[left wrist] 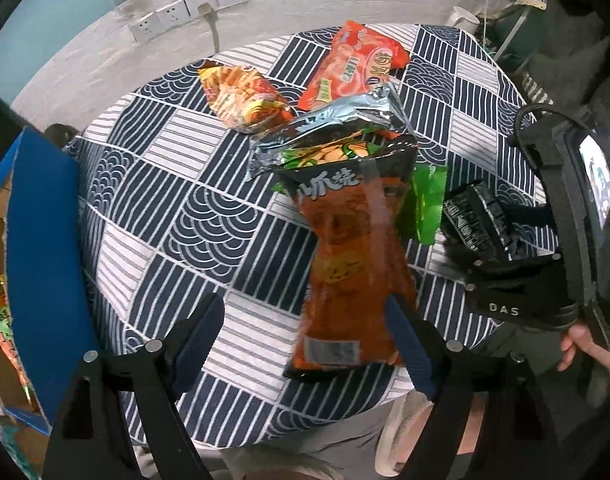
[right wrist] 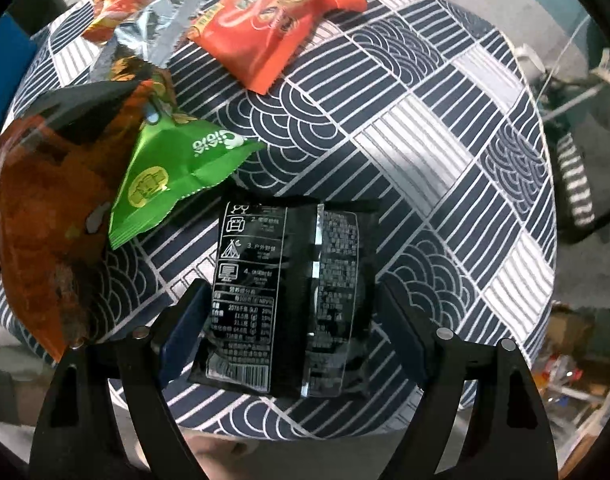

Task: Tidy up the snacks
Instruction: 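Grasp orange chip bag with left tool while right tool grasps black chip bag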

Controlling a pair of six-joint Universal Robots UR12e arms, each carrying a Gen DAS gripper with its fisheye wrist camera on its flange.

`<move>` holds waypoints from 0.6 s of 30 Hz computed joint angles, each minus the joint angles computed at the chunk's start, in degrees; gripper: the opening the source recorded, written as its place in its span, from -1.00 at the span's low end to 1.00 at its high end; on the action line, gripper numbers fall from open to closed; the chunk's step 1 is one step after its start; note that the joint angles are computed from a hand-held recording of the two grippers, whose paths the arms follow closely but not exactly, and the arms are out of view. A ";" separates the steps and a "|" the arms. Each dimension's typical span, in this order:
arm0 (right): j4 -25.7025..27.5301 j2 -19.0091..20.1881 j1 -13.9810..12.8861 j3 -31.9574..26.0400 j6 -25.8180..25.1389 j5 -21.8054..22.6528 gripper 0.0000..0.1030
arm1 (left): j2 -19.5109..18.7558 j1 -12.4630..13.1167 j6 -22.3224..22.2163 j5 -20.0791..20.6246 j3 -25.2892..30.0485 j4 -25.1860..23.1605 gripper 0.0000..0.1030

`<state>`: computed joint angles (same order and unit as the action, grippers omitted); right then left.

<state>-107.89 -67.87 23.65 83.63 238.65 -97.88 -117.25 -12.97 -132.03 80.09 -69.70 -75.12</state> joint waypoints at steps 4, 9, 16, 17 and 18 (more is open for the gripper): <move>-1.55 -0.22 -0.90 1.17 -0.92 0.52 0.60 | -0.69 -0.19 -1.11 -1.39 1.05 -1.88 0.64; -3.46 0.05 -1.72 1.93 -2.50 1.03 0.59 | -1.46 -0.43 -2.42 -2.82 1.84 -3.24 0.70; -7.61 -2.05 -3.62 5.89 -4.94 1.91 0.27 | -2.53 -1.65 -2.96 -0.38 1.57 -2.91 0.71; -7.58 -2.19 -3.51 5.98 -4.94 1.66 0.27 | -2.66 -1.82 -2.77 0.15 1.37 -2.64 0.71; -7.64 -2.37 -3.64 6.24 -5.24 1.55 0.27 | -2.73 -1.96 -2.45 0.59 1.07 -2.27 0.71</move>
